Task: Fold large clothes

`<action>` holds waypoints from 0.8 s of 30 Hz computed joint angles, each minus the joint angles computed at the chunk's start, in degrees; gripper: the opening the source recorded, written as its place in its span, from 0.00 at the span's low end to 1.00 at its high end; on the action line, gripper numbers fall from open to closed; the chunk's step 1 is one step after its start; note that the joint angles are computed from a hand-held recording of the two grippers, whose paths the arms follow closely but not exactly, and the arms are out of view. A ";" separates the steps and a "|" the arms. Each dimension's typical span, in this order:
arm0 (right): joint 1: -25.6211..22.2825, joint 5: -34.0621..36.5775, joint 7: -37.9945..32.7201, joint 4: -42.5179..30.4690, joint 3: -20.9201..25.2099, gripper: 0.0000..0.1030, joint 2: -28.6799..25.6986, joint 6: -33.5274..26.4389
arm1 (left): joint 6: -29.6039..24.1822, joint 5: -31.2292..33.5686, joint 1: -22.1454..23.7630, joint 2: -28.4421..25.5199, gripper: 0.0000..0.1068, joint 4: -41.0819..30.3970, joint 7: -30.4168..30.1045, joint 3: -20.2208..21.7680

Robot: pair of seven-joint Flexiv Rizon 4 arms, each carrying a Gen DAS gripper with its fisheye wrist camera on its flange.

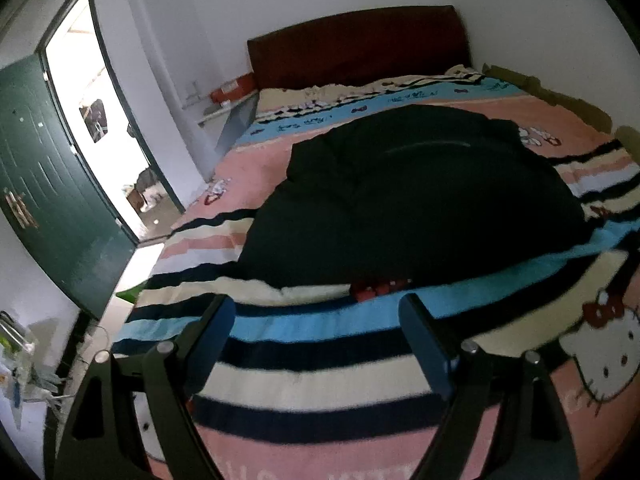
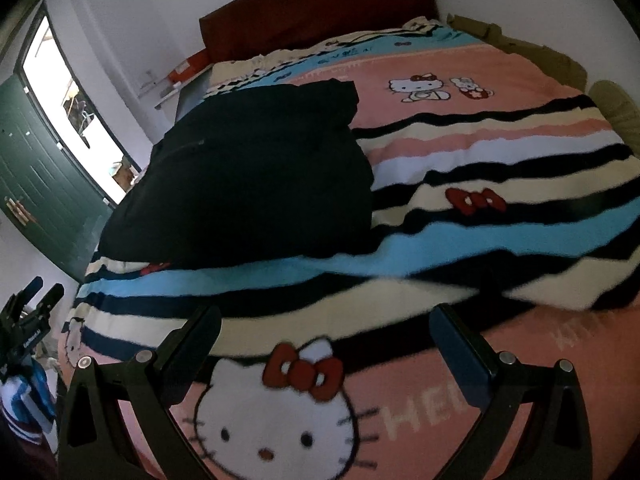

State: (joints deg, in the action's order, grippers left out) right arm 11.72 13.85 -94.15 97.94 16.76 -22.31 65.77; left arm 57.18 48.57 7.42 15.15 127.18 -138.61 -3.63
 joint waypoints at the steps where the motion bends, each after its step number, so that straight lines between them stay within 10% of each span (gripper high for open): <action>1: 0.32 -0.43 0.37 -0.91 -0.34 0.99 -0.68 -0.23 | 2.00 -1.68 0.43 -1.80 0.79 -0.65 2.00 1.68; 8: 1.72 -4.08 4.02 -13.19 -2.27 0.99 -8.99 -3.56 | 11.35 -14.93 3.14 -12.36 0.79 -5.29 16.22 8.89; 14: 1.93 -4.96 5.40 -28.91 -1.04 1.00 -19.35 -9.72 | 21.08 -49.97 7.47 -23.05 0.79 -6.57 43.92 8.55; 20: 3.85 -5.16 7.33 -47.78 -1.89 1.00 -31.29 -21.36 | 17.33 -73.38 13.12 -32.34 0.79 -12.93 61.05 2.55; 24: 5.00 -4.76 6.48 -61.15 -1.95 1.00 -39.45 -31.92 | 9.62 -72.79 11.98 -38.80 0.79 -19.37 61.81 6.33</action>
